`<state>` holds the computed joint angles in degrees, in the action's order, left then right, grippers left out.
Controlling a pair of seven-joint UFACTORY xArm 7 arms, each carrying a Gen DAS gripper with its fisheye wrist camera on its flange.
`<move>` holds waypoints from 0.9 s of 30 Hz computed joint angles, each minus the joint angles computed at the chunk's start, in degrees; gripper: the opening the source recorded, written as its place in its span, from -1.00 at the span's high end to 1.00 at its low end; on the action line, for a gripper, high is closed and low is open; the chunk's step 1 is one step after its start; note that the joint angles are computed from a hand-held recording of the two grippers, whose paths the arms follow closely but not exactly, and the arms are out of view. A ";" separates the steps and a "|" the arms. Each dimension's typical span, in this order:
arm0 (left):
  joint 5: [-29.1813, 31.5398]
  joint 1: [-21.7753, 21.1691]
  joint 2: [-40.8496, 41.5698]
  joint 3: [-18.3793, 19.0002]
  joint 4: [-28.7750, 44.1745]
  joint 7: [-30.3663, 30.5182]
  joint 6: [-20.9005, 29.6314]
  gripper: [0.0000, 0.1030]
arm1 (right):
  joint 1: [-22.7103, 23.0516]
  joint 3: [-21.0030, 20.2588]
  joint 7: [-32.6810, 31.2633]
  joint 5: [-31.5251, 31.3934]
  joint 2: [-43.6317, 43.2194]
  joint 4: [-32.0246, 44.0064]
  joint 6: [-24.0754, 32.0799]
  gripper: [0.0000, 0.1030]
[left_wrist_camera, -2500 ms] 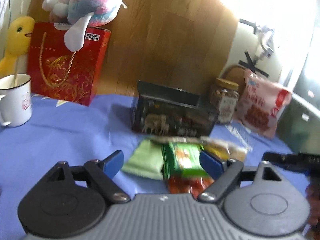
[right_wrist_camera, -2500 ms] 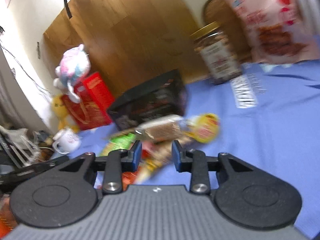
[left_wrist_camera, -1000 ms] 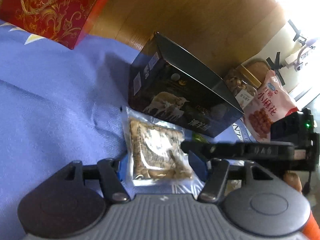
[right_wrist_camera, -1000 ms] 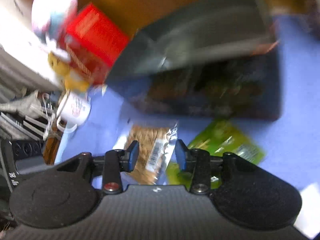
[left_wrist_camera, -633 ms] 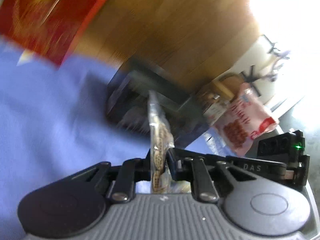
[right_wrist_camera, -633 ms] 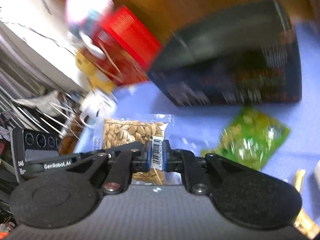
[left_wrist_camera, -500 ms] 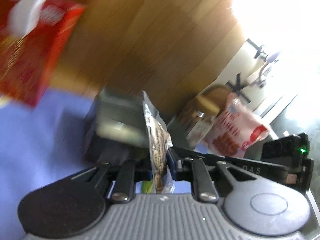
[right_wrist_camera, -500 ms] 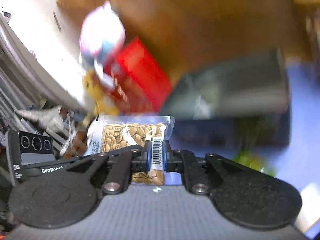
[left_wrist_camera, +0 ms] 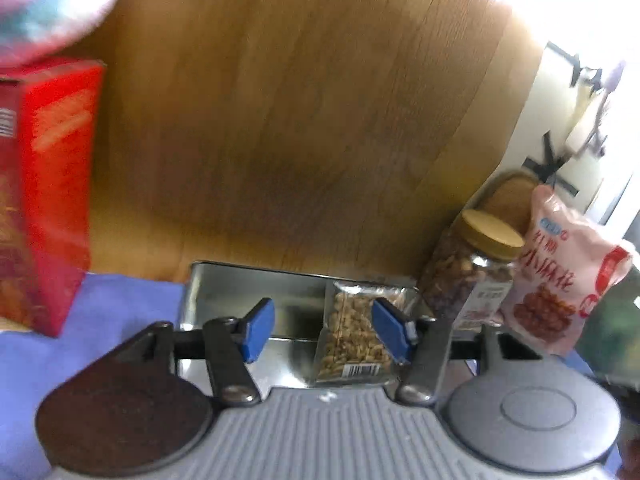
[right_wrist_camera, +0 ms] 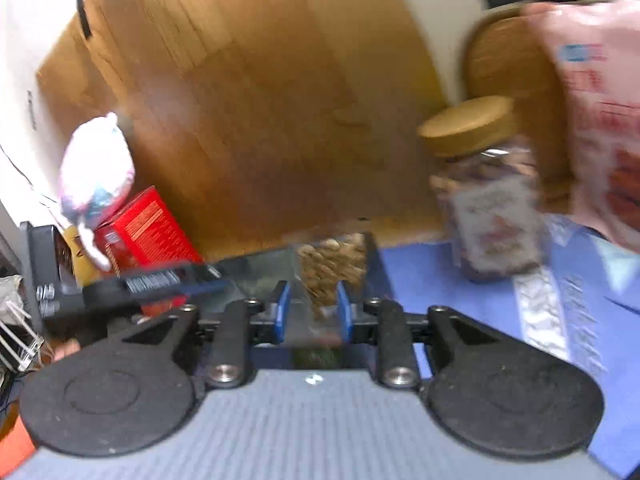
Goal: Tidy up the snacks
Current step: 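Lower the seed bag into the black tin and open the left gripper, then grasp the small white cup with the left gripper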
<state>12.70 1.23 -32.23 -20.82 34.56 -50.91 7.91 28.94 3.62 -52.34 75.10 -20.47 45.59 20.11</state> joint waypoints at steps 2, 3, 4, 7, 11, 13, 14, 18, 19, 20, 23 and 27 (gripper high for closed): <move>-0.08 -0.75 -4.80 -0.25 -1.58 -0.42 3.26 -0.08 | -1.58 -2.54 -0.59 -1.98 -5.02 -5.30 3.57 0.07; -0.70 -2.49 -6.64 0.64 -1.93 0.06 5.12 -0.08 | -2.90 -4.22 -0.47 -4.26 -7.90 -8.15 6.12 0.07; -1.74 -5.15 -8.18 2.36 -2.45 1.22 6.56 -0.08 | -3.74 -4.61 0.69 -6.18 -9.75 -10.16 7.24 0.07; -6.80 -14.50 -11.19 7.07 -4.20 4.84 9.55 -0.12 | -5.29 -7.82 1.04 -9.21 -11.81 -13.59 11.21 0.07; -14.77 -24.78 -11.00 11.23 -5.44 8.99 11.37 -0.20 | -5.94 -9.62 0.68 -9.01 -12.57 -16.37 13.12 0.07; -16.27 -25.31 -9.80 9.45 -5.20 8.67 11.89 -0.21 | -6.16 -9.67 0.61 -7.66 -12.26 -16.85 13.30 0.07; -16.30 -25.00 -9.14 8.54 -4.89 8.60 11.95 -0.24 | -6.03 -9.37 0.11 -6.60 -12.23 -17.14 12.83 0.07; -16.90 -24.38 -7.63 6.33 -4.64 6.37 12.65 -0.28 | -5.27 -6.97 -2.33 -3.19 -11.83 -18.15 10.23 -0.07; -17.70 -25.22 -5.91 7.22 -3.93 6.83 11.42 -0.28 | -4.60 -5.94 -3.08 -1.92 -11.37 -18.22 8.75 -0.09; -18.50 -26.04 -4.84 7.79 -3.68 7.08 10.12 -0.28 | -3.98 -5.29 -4.36 -0.74 -11.20 -18.48 7.59 -0.11; -19.79 -28.42 2.24 9.07 -0.50 9.58 5.21 -0.29 | -2.51 -2.26 -8.94 2.57 -10.34 -19.03 1.25 -0.16; -19.27 -28.26 11.96 8.85 4.42 12.13 1.16 -0.74 | 0.10 0.08 -14.52 3.51 -10.47 -20.11 -6.10 -0.16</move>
<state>-6.57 -27.02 -20.27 -11.96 38.98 -38.78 9.07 29.04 3.70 -66.86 78.61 -30.94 25.48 14.02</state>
